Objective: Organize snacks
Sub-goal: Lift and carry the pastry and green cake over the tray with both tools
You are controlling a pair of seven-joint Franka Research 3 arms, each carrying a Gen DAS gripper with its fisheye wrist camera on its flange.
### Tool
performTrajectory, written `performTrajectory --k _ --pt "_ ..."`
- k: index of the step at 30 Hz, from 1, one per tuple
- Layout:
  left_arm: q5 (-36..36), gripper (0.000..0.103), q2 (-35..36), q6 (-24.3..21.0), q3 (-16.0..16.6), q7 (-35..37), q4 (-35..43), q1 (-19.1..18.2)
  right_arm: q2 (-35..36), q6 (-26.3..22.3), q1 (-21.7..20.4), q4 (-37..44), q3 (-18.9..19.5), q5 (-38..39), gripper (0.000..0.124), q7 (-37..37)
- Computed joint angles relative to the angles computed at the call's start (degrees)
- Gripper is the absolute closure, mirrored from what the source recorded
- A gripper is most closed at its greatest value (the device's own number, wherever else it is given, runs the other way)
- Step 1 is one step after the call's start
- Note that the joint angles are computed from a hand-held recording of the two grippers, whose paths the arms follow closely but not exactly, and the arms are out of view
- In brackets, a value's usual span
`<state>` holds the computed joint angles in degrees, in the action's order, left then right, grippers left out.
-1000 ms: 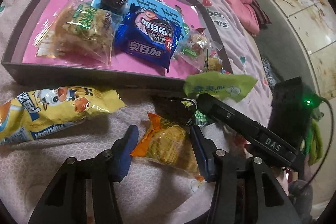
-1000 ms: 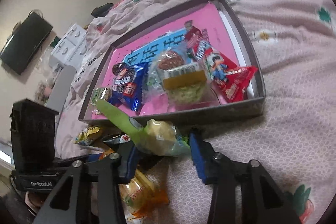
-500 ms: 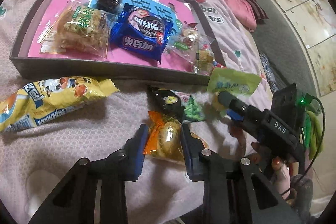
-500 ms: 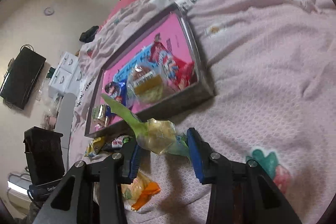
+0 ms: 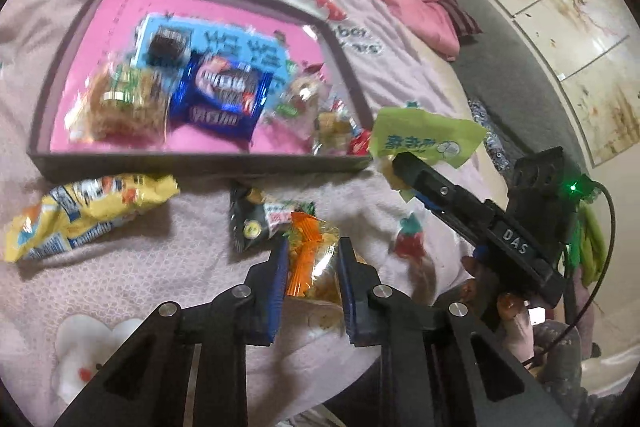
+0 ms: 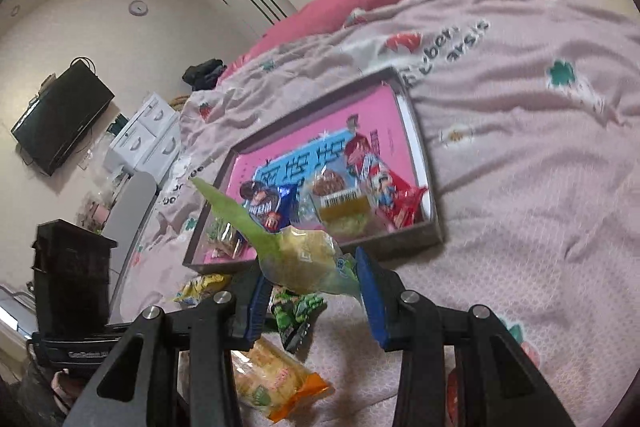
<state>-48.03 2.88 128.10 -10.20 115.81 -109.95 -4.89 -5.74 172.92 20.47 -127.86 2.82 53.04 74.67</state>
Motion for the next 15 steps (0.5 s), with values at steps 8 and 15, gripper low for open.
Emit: performTrajectory --k 8,15 --pt "0.56 0.079 -2.26 5.21 0.41 1.01 -0.16 -0.78 -0.43 2.88 1.0 0.16 -0.3 1.45 0.082 -2.76" --pt "0.37 0.079 -2.88 8.54 0.97 0.15 0.53 -0.84 -0.69 4.05 2.1 0.7 -0.74 4.57 0.082 -6.81"
